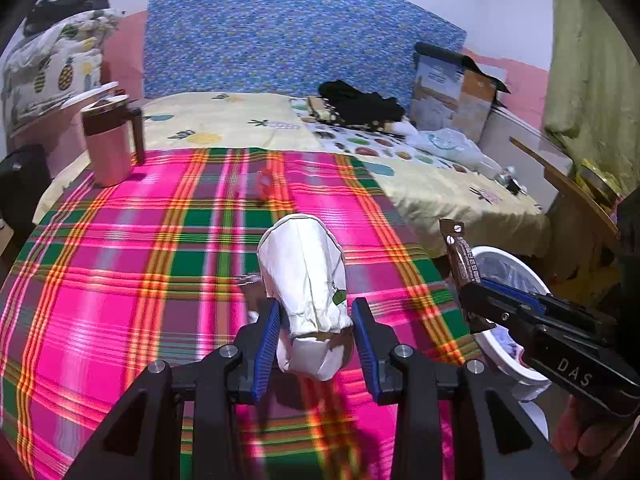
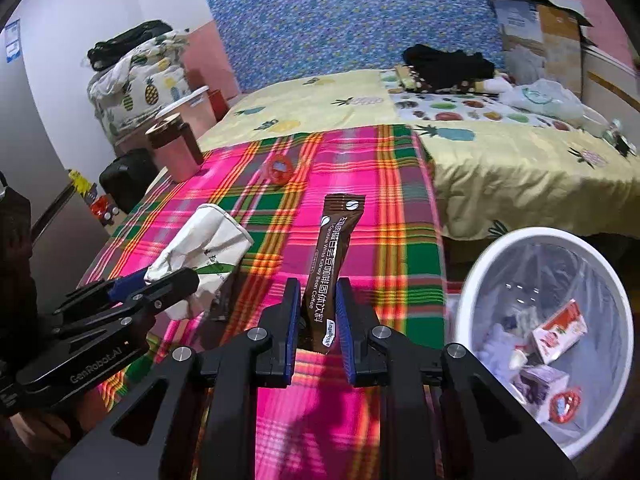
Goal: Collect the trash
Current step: 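Lift the paper bag in the left tool while the right tool lifts the brown packet, then carry paper bag and brown packet over the white bin and open both tools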
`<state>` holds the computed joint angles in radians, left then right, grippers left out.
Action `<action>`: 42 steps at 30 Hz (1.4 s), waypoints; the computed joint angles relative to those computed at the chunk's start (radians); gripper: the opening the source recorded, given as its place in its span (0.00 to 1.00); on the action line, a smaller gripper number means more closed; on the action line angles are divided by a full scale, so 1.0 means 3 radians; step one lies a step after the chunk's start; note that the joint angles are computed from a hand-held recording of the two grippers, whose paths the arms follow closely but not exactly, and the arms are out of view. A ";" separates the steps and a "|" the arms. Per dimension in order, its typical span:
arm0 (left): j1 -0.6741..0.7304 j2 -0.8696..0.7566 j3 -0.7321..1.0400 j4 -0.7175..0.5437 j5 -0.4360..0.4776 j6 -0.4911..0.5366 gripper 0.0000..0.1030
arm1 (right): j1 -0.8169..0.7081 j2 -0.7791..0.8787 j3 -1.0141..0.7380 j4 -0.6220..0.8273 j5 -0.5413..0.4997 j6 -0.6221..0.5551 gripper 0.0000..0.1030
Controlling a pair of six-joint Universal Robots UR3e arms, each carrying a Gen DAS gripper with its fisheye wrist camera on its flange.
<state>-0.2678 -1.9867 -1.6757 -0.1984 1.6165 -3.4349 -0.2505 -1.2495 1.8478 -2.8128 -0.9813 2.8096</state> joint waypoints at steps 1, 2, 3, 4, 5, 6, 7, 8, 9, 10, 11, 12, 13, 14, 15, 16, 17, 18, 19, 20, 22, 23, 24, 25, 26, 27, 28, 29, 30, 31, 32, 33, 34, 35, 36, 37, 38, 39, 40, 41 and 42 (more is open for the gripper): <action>-0.0041 -0.0035 0.0063 -0.0028 0.0007 -0.0002 0.36 | -0.0027 -0.0016 0.0026 -0.0012 0.0005 0.0000 0.18; -0.0069 -0.0068 0.0119 -0.0052 0.0006 0.0001 0.36 | -0.0062 -0.0034 0.0054 -0.0023 0.0015 -0.0006 0.18; -0.0113 -0.0111 0.0195 -0.0084 0.0010 0.0003 0.36 | -0.0111 -0.0062 0.0099 -0.0040 0.0028 -0.0012 0.18; -0.0141 -0.0140 0.0244 -0.0105 0.0011 0.0008 0.36 | -0.0143 -0.0075 0.0124 -0.0055 0.0034 -0.0010 0.18; -0.0175 -0.0179 0.0311 -0.0137 0.0013 0.0013 0.36 | -0.0175 -0.0097 0.0159 -0.0067 0.0042 -0.0013 0.18; -0.0200 -0.0211 0.0372 -0.0168 0.0014 0.0017 0.36 | -0.0218 -0.0115 0.0195 -0.0085 0.0052 -0.0010 0.18; -0.0234 -0.0253 0.0447 -0.0203 0.0017 0.0019 0.36 | -0.0251 -0.0128 0.0217 -0.0094 0.0063 -0.0011 0.18; -0.0261 -0.0288 0.0507 -0.0229 0.0019 0.0021 0.36 | -0.0288 -0.0140 0.0243 -0.0108 0.0075 -0.0016 0.18; -0.0294 -0.0337 0.0593 -0.0266 0.0020 0.0025 0.36 | -0.0322 -0.0148 0.0264 -0.0120 0.0082 -0.0018 0.18; -0.0321 -0.0377 0.0662 -0.0297 0.0025 0.0025 0.36 | -0.0356 -0.0152 0.0281 -0.0134 0.0087 -0.0017 0.18; -0.0349 -0.0422 0.0743 -0.0335 0.0023 0.0031 0.36 | -0.0387 -0.0163 0.0302 -0.0141 0.0095 -0.0022 0.18; -0.0365 -0.0458 0.0811 -0.0367 0.0018 0.0039 0.36 | -0.0434 -0.0169 0.0322 -0.0147 0.0110 -0.0030 0.18; -0.0390 -0.0506 0.0895 -0.0403 0.0017 0.0048 0.36 | -0.0458 -0.0173 0.0331 -0.0154 0.0113 -0.0026 0.18; -0.0419 -0.0550 0.0971 -0.0432 0.0020 0.0053 0.36 | -0.0485 -0.0170 0.0339 -0.0168 0.0112 -0.0020 0.18; -0.0444 -0.0597 0.1048 -0.0461 0.0018 0.0062 0.36 | -0.0507 -0.0180 0.0355 -0.0172 0.0115 -0.0022 0.18; -0.0473 -0.0653 0.1141 -0.0499 0.0018 0.0068 0.36 | -0.0541 -0.0188 0.0374 -0.0180 0.0122 -0.0024 0.18; -0.0500 -0.0712 0.1238 -0.0540 0.0016 0.0075 0.36 | -0.0571 -0.0191 0.0387 -0.0187 0.0127 -0.0026 0.18; -0.0523 -0.0769 0.1329 -0.0577 0.0008 0.0084 0.36 | -0.0602 -0.0190 0.0395 -0.0197 0.0125 -0.0018 0.18; -0.0546 -0.0814 0.1391 -0.0599 0.0003 0.0086 0.36 | -0.0633 -0.0196 0.0412 -0.0204 0.0128 -0.0020 0.18; -0.0565 -0.0860 0.1466 -0.0633 -0.0007 0.0090 0.36 | -0.0662 -0.0194 0.0418 -0.0208 0.0126 -0.0015 0.18; -0.0597 -0.0963 0.1626 -0.0701 -0.0038 0.0103 0.36 | -0.0718 -0.0201 0.0440 -0.0205 0.0127 -0.0023 0.18; -0.0607 -0.1018 0.1716 -0.0742 -0.0057 0.0114 0.36 | -0.0743 -0.0200 0.0448 -0.0209 0.0119 -0.0018 0.18; -0.0623 -0.1072 0.1803 -0.0781 -0.0074 0.0121 0.36 | -0.0764 -0.0201 0.0456 -0.0210 0.0114 -0.0015 0.18; -0.0637 -0.1117 0.1875 -0.0812 -0.0094 0.0128 0.36 | -0.0801 -0.0211 0.0477 -0.0206 0.0121 -0.0032 0.18; -0.0652 -0.1165 0.1951 -0.0844 -0.0111 0.0133 0.36 | -0.0823 -0.0215 0.0489 -0.0207 0.0118 -0.0036 0.18; -0.0665 -0.1210 0.2023 -0.0875 -0.0129 0.0140 0.36 | -0.0846 -0.0217 0.0503 -0.0212 0.0111 -0.0037 0.18; -0.0681 -0.1266 0.2118 -0.0919 -0.0147 0.0149 0.36 | -0.0874 -0.0217 0.0513 -0.0214 0.0108 -0.0040 0.18; -0.0694 -0.1312 0.2194 -0.0954 -0.0165 0.0158 0.36 | -0.0910 -0.0216 0.0522 -0.0210 0.0116 -0.0053 0.18; -0.0706 -0.1353 0.2265 -0.0988 -0.0176 0.0163 0.36 | -0.0930 -0.0211 0.0518 -0.0204 0.0115 -0.0052 0.18; -0.0718 -0.1397 0.2341 -0.1022 -0.0192 0.0174 0.36 | -0.0948 -0.0209 0.0522 -0.0205 0.0114 -0.0052 0.18; -0.0721 -0.1446 0.2438 -0.1074 -0.0213 0.0191 0.36 | -0.0977 -0.0216 0.0542 -0.0210 0.0118 -0.0064 0.18; -0.0729 -0.1485 0.2500 -0.1100 -0.0229 0.0203 0.36 | -0.1006 -0.0216 0.0552 -0.0208 0.0113 -0.0066 0.18; -0.0739 -0.1528 0.2573 -0.1131 -0.0248 0.0215 0.36 | -0.1027 -0.0215 0.0559 -0.0206 0.0109 -0.0066 0.18; -0.0747 -0.1574 0.2652 -0.1164 -0.0269 0.0227 0.36 | -0.1043 -0.0211 0.0562 -0.0205 0.0102 -0.0063 0.18; -0.0755 -0.1607 0.2706 -0.1186 -0.0283 0.0235 0.36 | -0.1074 -0.0205 0.0563 -0.0196 0.0092 -0.0064 0.18; -0.0766 -0.1663 0.2805 -0.1232 -0.0304 0.0248 0.36 | -0.1092 -0.0195 0.0558 -0.0189 0.0084 -0.0061 0.18; -0.0776 -0.1719 0.2906 -0.1284 -0.0319 0.0257 0.36 | -0.1102 -0.0180 0.0548 -0.0183 0.0072 -0.0058 0.18; -0.0784 -0.1771 0.3000 -0.1334 -0.0340 0.0268 0.36 | -0.1118 -0.0177 0.0551 -0.0177 0.0057 -0.0056 0.18; -0.0795 -0.1834 0.3111 -0.1393 -0.0359 0.0279 0.36 | -0.1136 -0.0177 0.0555 -0.0169 0.0048 -0.0056 0.18; -0.0805 -0.1901 0.3227 -0.1453 -0.0379 0.0289 0.36 | -0.1145 -0.0175 0.0554 -0.0161 0.0042 -0.0055 0.18; -0.0813 -0.1956 0.3329 -0.1509 -0.0393 0.0297 0.36 | -0.1162 -0.0172 0.0555 -0.0154 0.0038 -0.0058 0.18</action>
<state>-0.5119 -2.5735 -0.6772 -0.6509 1.4986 -3.3459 -0.5992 -1.3011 2.0143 -2.8589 -0.9698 2.7921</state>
